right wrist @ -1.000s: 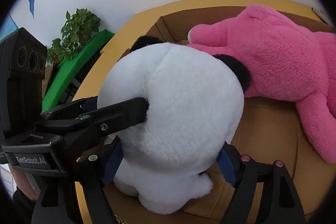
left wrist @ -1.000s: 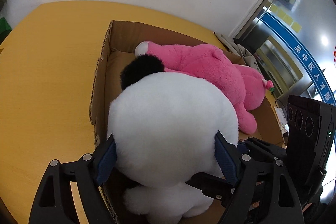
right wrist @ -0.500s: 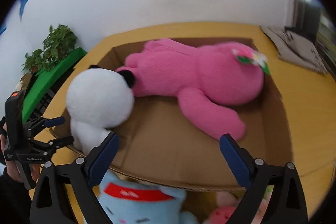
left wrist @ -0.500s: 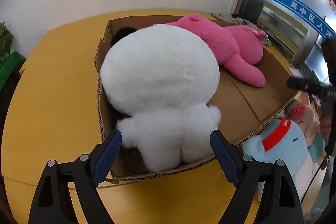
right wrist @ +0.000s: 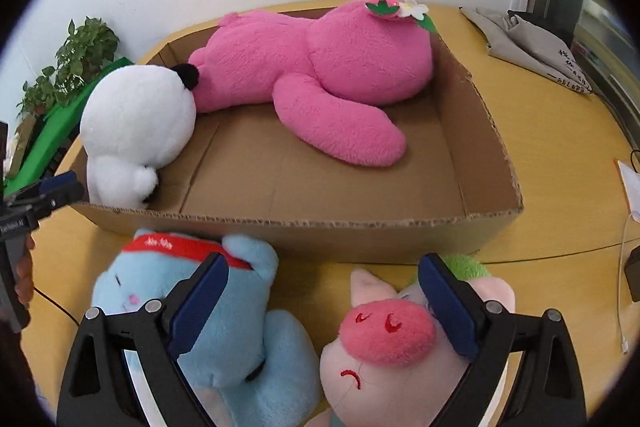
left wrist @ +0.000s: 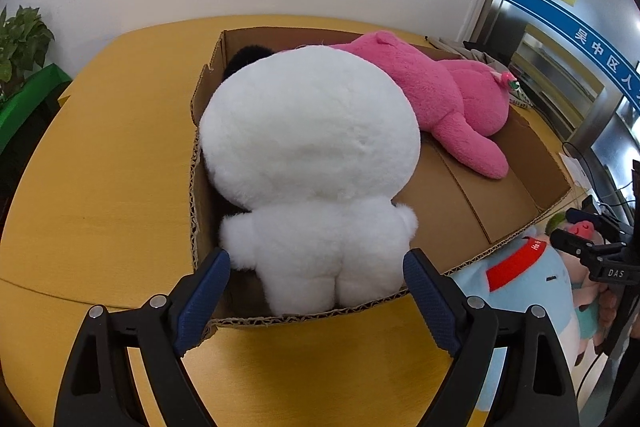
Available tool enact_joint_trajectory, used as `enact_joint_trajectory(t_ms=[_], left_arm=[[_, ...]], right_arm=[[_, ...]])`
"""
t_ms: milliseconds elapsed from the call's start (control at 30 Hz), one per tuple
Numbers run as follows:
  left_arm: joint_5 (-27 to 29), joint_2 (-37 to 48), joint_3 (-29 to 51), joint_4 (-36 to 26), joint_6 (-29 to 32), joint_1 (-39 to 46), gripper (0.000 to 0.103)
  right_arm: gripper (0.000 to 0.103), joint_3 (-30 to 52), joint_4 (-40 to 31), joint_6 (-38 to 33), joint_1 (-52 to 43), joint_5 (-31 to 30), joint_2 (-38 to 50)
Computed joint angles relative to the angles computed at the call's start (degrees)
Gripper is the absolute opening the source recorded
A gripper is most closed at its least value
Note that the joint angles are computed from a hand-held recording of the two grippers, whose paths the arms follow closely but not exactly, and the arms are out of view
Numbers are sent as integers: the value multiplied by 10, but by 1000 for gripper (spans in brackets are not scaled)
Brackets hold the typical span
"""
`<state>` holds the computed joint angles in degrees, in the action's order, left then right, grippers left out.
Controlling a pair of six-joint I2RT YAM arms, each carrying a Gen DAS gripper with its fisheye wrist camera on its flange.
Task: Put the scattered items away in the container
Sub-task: 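Withdraw both tools toward the light-blue plush on the table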
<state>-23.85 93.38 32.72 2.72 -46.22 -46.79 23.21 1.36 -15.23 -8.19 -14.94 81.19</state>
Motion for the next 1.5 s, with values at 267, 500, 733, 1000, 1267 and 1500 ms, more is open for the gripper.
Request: enact_joint_trajectory(t_ms=[267,500,733,1000,1267,1500], left_arm=[[-153,-72,38,-127,-146,-145,103],[-241,-20,151,-253,-273,-263,103],[-251,38,210,-273,-309,-315,103],[-245,60,231,-277,-328,-330,103],[-244,70,239,-276,-331,-340,103],[-244,67,232,-286,-347,-348,103]], right_arm=[[100,-65,-71,-2,-33,-9,-266],[100,-92,-169,-21,-76,-55,-430],[100,-84,-262,-85,-171,-120,-496],[100,-86,-313,-141,-252,-179,-512],[100,-82,-338,-182,-304,-205,-509],[100,-91,-352,-170,-283,-200,-533]])
